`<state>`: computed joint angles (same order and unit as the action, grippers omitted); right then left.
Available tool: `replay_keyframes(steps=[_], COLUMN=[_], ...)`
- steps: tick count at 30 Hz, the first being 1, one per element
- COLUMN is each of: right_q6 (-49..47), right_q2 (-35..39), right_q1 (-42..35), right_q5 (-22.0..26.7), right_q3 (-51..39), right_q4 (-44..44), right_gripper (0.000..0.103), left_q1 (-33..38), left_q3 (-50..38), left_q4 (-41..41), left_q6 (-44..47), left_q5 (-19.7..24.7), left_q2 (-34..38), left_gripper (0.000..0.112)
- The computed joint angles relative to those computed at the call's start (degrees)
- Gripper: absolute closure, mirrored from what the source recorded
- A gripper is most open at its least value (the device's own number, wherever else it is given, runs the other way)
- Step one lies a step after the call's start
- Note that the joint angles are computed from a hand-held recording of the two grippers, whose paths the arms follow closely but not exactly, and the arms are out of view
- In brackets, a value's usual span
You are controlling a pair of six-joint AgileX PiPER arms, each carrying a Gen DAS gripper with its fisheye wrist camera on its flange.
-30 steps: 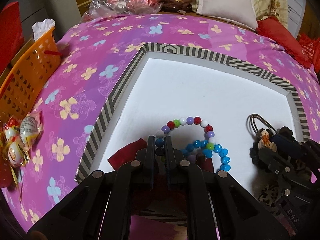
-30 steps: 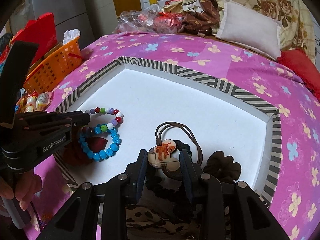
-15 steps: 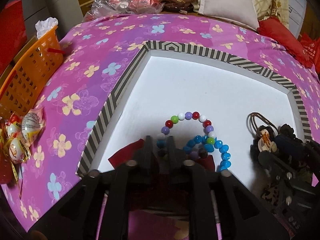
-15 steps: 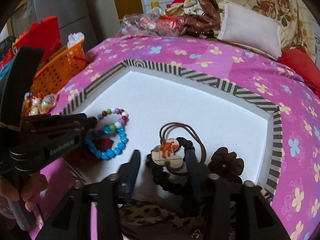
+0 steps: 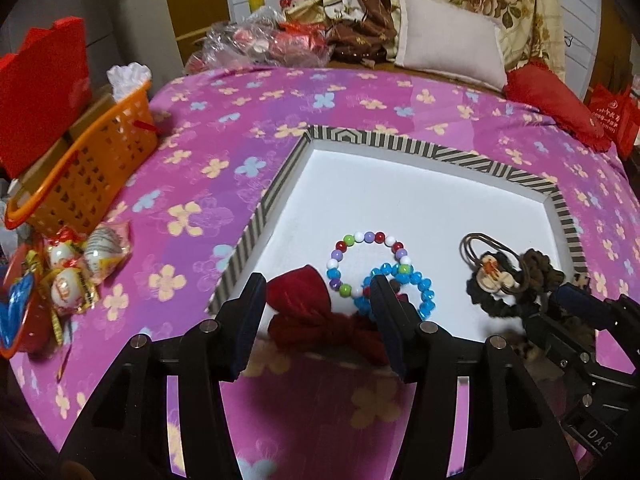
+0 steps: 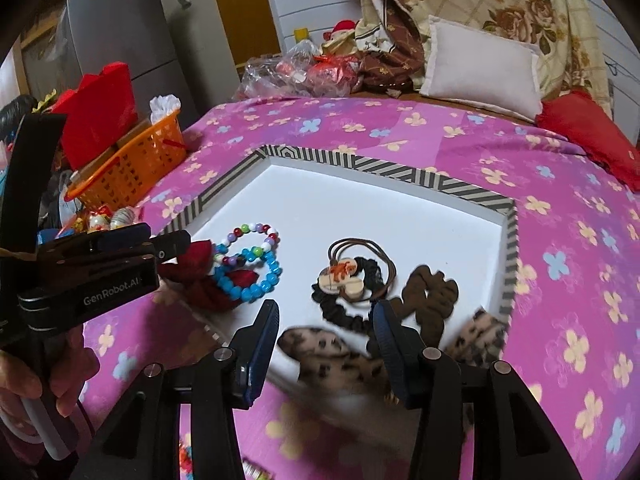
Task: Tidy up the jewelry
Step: 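Lower both held items into the tray and open both tools, then move both tools back over the orange bead and green flower bracelets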
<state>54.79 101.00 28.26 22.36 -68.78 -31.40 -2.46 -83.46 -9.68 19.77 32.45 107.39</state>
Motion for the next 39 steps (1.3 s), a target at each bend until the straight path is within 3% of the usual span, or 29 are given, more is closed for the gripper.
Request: replay_keyframes(steps=[3, 7, 17, 39], right_q6=[4.6, 12.1, 24.9, 37.2], right_q2=[-2.3, -5.4, -12.2, -14.8], right_q1=[1.7, 4.4, 12.7, 26.3], right_q5=[0.7, 2.6, 8.0, 16.0], right_q3=[2.0, 4.9, 11.9, 16.9], right_q4=[-3.4, -9.3, -17.0, -21.1], right_gripper=[0.055, 0.044, 0.044, 0.041], left_q1=[0.6, 1.7, 4.8, 13.2], left_q3=[3.2, 8.5, 20.7, 36.5], left_q4=[-1.4, -4.3, -7.5, -18.2], left_q6=[1.7, 5.0, 9.8, 24.7], left_q5=[-0.8, -1.7, -4.6, -4.8], left_q2=[-3.0, -7.9, -18.4, -31.6], left_gripper=[0.059, 0.059, 0.058, 0.058])
